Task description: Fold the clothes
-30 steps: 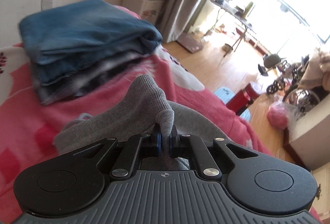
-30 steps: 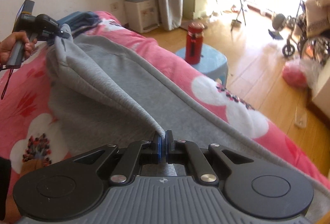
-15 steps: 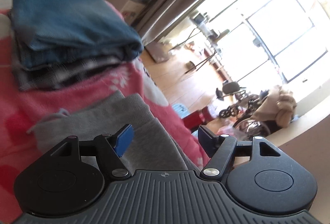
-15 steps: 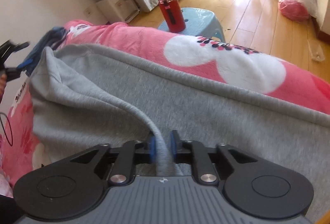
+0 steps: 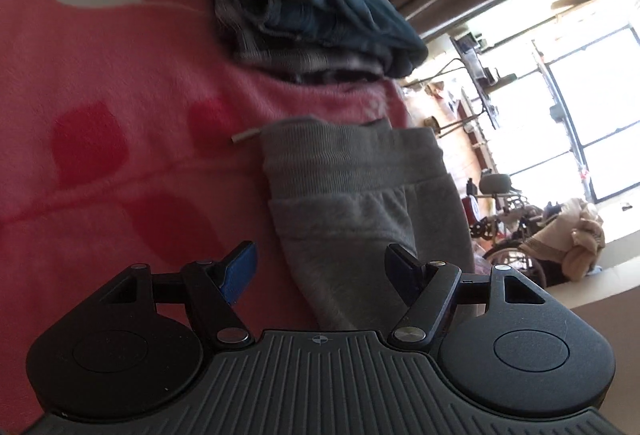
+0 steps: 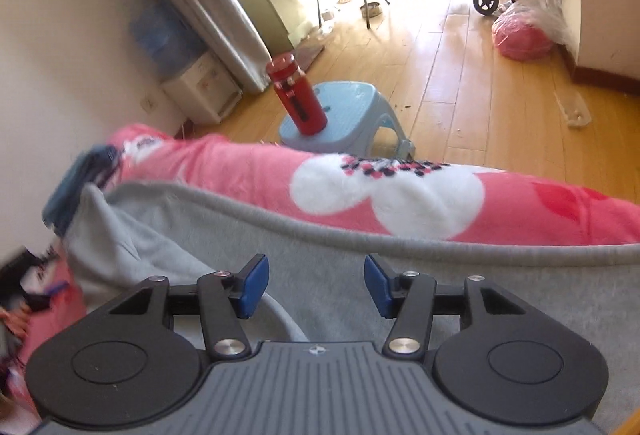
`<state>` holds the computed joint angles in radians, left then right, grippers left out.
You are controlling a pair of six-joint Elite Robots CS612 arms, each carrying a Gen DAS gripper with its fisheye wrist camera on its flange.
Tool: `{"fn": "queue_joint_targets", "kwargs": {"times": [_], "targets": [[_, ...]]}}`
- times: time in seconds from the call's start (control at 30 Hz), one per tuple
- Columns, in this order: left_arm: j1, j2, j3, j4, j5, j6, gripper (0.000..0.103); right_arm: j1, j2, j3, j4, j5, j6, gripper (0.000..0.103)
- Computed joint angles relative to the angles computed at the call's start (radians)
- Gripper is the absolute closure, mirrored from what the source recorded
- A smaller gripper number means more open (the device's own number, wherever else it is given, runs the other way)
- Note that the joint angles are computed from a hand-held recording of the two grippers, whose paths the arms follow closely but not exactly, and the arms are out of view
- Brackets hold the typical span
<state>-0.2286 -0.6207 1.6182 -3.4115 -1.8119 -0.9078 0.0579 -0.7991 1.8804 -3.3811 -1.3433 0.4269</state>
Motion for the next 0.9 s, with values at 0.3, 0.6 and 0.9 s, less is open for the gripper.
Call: {"fn": "queue_joint_targets", "kwargs": {"times": [0.3,0.6,0.9], "targets": [[-0.017,0.102,-0.081,-0.123,0.039,-0.117,0.051,0.027,0.040,-0.055,-0.033,0.110,0.048,0.047],[-0.045,0.122,-0.098,-0.181,0.135,-0.175,0.075,0.062,0.072,-0.098,-0.023,0.125,0.072,0.047],[-0.084,0.002,0.001,-0.111,0.292,-0.098,0.086,0.072,0.057,-0.074,-0.031,0.094,0.049,0.047]]}}
